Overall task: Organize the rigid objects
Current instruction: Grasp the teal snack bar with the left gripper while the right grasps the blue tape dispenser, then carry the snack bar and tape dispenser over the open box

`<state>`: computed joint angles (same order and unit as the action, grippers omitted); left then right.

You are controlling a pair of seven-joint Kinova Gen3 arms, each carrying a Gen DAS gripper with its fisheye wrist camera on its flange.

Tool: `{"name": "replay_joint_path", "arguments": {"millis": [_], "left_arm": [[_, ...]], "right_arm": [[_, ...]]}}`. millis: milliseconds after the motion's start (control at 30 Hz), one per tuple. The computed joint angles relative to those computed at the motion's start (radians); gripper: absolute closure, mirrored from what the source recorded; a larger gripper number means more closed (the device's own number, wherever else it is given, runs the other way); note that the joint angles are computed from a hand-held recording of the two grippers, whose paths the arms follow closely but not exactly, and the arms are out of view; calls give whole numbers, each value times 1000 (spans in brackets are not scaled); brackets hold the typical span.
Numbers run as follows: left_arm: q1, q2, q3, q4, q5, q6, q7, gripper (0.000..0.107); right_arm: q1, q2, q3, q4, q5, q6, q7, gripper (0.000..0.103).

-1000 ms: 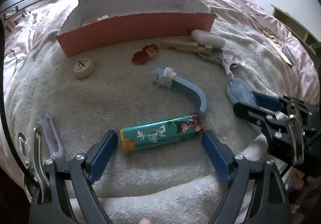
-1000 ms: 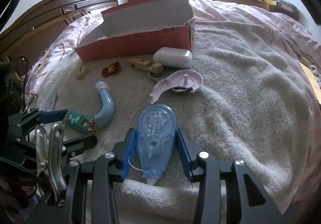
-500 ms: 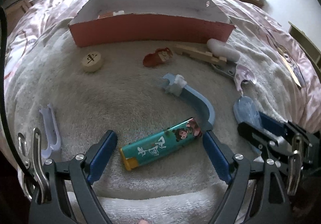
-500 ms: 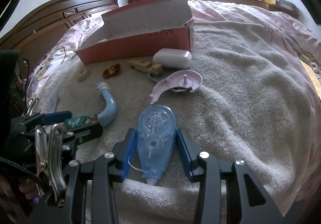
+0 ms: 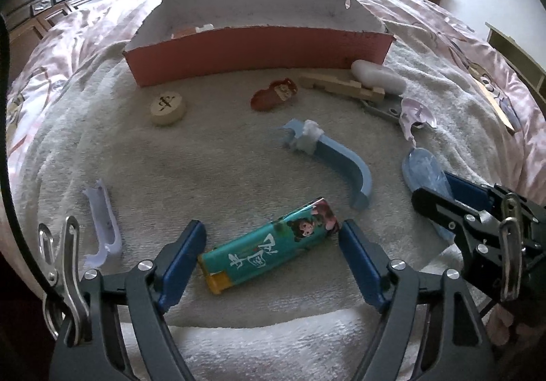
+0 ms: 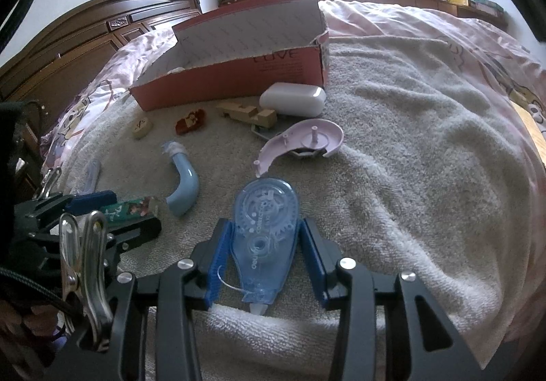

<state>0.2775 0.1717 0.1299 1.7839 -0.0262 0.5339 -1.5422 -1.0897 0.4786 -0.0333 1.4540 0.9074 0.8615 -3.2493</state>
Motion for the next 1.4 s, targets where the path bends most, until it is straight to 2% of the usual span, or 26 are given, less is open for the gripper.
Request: {"name": "replay_joint_path", "arguments": {"millis": [333,833,1400], "left_arm": [[-31,-13,3,14,44,-18,-46,26],[-73,-59,-2,45,100,-72,-115,26],[-65,-67,-19,-10,16,-96,-51,26]], "right_arm": [[-18,39,-2,-84,-39,104,79,61],[-40,58,12,-204,-71,202,179,61],[-46,102,50,-368,-87,279,331,61]]}}
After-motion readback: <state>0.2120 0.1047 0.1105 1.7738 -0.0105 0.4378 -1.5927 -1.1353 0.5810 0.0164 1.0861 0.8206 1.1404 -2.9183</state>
